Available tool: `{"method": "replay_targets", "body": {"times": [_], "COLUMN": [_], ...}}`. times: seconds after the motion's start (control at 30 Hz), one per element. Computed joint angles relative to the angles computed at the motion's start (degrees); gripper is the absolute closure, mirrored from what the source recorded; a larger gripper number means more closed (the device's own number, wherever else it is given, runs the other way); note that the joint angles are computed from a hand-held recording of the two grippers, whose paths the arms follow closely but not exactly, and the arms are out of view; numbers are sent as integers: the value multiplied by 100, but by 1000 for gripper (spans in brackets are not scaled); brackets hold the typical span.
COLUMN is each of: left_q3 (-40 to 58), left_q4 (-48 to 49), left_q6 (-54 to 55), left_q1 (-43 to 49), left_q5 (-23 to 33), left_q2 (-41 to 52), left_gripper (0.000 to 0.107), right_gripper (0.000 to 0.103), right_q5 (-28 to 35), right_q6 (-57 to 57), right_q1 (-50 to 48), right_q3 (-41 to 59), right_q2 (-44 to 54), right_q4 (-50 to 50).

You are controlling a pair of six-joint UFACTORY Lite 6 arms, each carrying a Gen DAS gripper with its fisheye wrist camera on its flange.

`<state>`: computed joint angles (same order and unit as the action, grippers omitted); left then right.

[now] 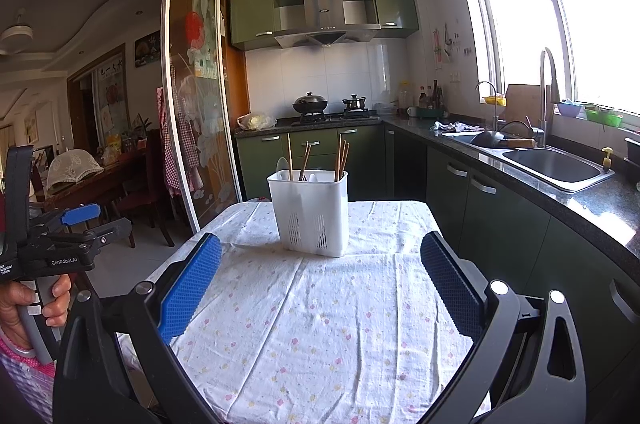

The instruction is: Organize utensils

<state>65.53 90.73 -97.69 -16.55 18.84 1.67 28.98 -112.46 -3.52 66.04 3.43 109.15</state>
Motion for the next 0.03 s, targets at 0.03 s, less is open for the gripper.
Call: {"method": "replay_targets", "body": {"times": [0.03], "left_q3": [4], "left_q4": [-17], "left_q6": [11], "left_q1": [2], "left_q5": [-6], "left_q2": [8], "left_gripper": [11], "right_gripper": [5], "right_q5": [3], "right_q6": [-23], "right_q1": [1], "right_q3": [-15], "right_q2": [-6], "right_q4": [20]}}
